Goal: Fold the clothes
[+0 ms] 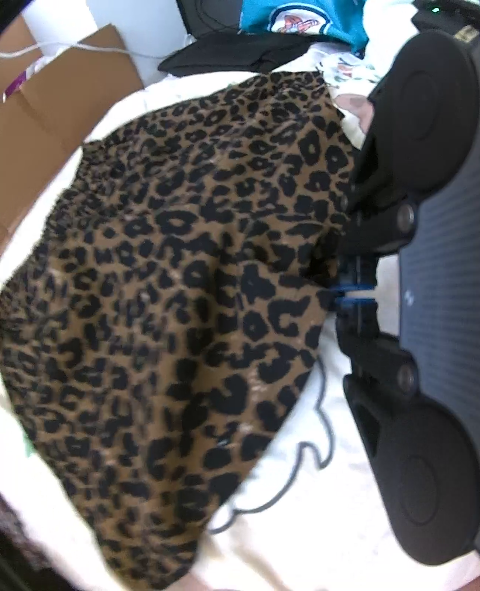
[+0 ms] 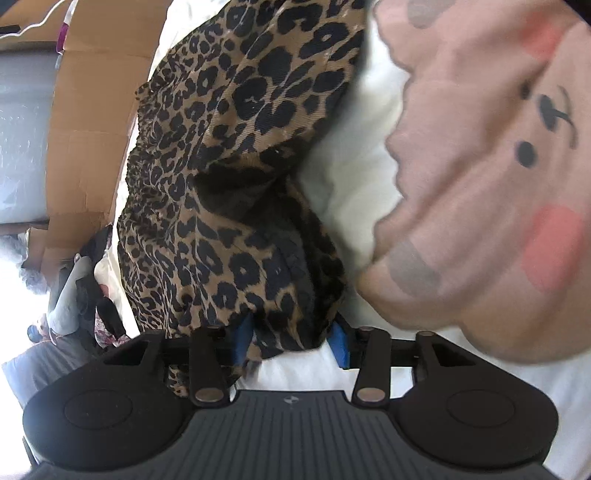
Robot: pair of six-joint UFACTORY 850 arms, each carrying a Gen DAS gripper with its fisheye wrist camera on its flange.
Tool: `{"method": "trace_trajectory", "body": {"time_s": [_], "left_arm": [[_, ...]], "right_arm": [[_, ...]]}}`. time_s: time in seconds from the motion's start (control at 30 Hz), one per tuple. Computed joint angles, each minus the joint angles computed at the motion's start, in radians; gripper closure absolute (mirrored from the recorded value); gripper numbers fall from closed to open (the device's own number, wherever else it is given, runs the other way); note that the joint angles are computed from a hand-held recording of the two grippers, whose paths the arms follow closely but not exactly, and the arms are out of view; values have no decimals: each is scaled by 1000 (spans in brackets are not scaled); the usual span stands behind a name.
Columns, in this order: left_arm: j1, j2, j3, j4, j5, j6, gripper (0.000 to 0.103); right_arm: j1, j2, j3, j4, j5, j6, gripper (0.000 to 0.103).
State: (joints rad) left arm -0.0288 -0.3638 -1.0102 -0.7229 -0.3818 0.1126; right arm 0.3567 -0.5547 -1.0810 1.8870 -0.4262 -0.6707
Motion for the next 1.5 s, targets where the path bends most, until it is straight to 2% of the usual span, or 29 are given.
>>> {"method": "trace_trajectory", "body": {"time_s": [0.03,0.17,0.5,0.73,0.93,1.07,1.13,1.2,1.3,1.43,1.5], "left_arm": [[2,3,-3,6,0,1,101],[7,9,-16,55,2,-17,101],[18,58,-2,69,30,-36,102],[41,95,-10,11,16,57,102],[57,111,-31,-48,23,119,102],[72,117,-35,-178,31,224,102],[79,114,-33,-254,24,279,102],[78,100,-43,-223,5,246,101],[67,86,-37,-157,-5,190,93],[57,79,-4,-138,-27,186,91],[54,80,15,-169,-47,239,79]], "right_arm": [[-5,-6,-4,-1,-14,20,101],[-2,21,20,132,-10,-77,101],[9,88,42,130,-13,-89,101],[-15,131,42,26,-48,-52,101],[-23,152,54,126,-93,-135,101],[-23,162,59,180,-137,-174,101],[-21,172,61,186,-129,-180,101],[-19,183,70,193,-108,-180,101],[-21,183,73,187,-76,-171,101],[-25,169,75,222,-57,-183,101],[-25,163,72,255,-53,-198,101]]}}
